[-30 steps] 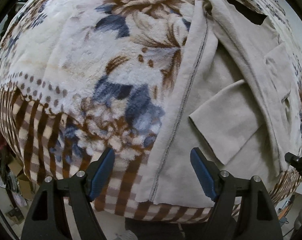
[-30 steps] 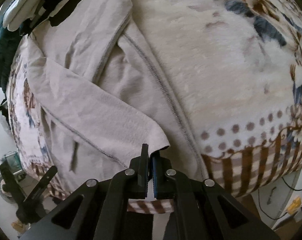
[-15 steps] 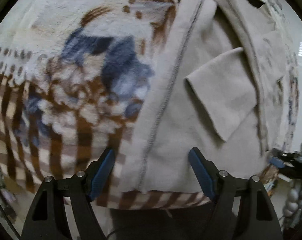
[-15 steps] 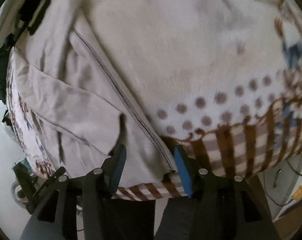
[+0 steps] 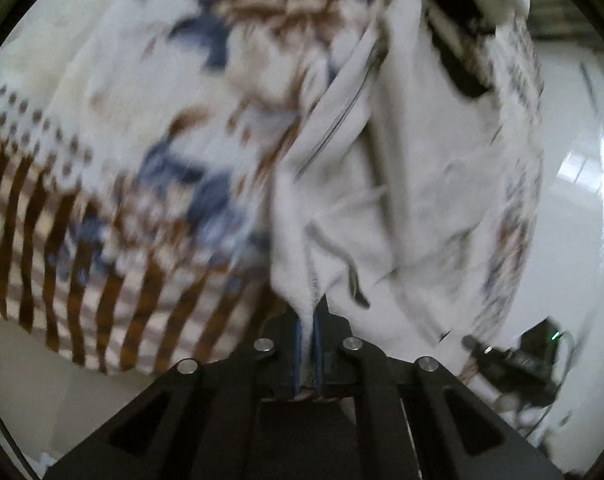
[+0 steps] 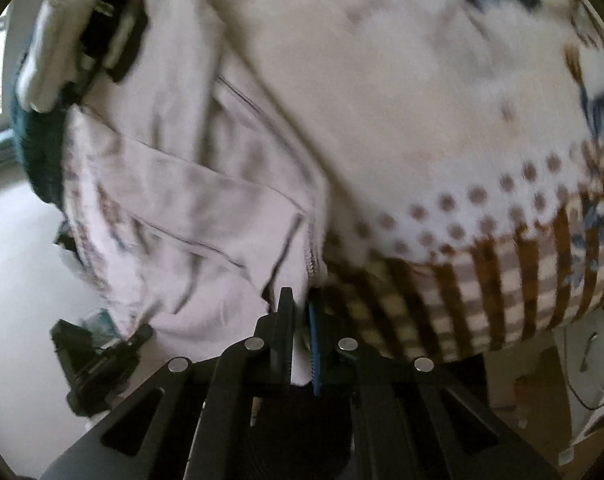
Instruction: Fold small clothes
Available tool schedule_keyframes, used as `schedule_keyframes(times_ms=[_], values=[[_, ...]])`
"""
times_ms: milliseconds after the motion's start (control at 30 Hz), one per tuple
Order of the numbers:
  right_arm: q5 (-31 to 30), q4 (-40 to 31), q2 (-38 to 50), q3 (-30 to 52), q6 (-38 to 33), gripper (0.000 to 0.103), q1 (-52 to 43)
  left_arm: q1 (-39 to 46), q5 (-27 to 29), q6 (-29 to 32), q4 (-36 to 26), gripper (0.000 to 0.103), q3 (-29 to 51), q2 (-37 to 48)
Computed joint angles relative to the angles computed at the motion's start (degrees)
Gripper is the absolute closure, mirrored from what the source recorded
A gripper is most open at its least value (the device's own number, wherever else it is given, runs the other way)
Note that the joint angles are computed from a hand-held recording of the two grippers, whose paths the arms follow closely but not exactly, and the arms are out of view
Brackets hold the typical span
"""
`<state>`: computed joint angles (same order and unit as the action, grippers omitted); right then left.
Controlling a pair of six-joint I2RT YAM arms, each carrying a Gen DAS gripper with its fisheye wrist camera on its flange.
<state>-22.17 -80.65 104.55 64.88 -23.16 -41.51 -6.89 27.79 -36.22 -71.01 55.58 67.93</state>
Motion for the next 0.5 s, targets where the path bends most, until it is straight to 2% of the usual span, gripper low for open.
schedule_keyframes(times_ms=[33,133,233,300,333,400,433,467,500], values=[[-2.2,-1.4,1.2,2.9,1.0,0.096,0.8,2.9,2.1,0.9,1.9,0.1,2.0,2.8],[-9.0,-1.8,5.8,11.9,6.5,0.097,5.0,6.1,3.9,0.9,8.4,0.099,8.3,11.6],[-13.3,3.7,11.0,20.5,14.8,0.096,9.6,5.7,1.5,1.7,14.6,0.097,15.5,21.3],[-15.6,6.5,15.3,25.3,19.5,0.093,11.2,7.7,2.6,1.2,18.1,0.097,16.7,24.8],[-16.6,7.3,17.4,27.7,21.7,0.088,11.7,7.3,3.1,-1.5,20.3,0.093,16.7,25.6],[-17.9,6.9,20.2,32.0,22.6,0.07,11.1,9.7,4.6,-2.6,22.3,0.076,15.2,24.7],[-17.4,6.3,20.8,33.6,22.1,0.056,10.7,9.6,4.4,-3.7,23.7,0.059,14.2,23.8],[-16.7,6.4,20.3,33.9,21.3,0.053,10.6,10.5,3.7,-3.7,24.0,0.044,12.7,22.1],[-15.3,6.3,20.0,34.1,20.3,0.053,10.7,9.7,2.2,-5.2,25.1,0.043,12.2,21.6]])
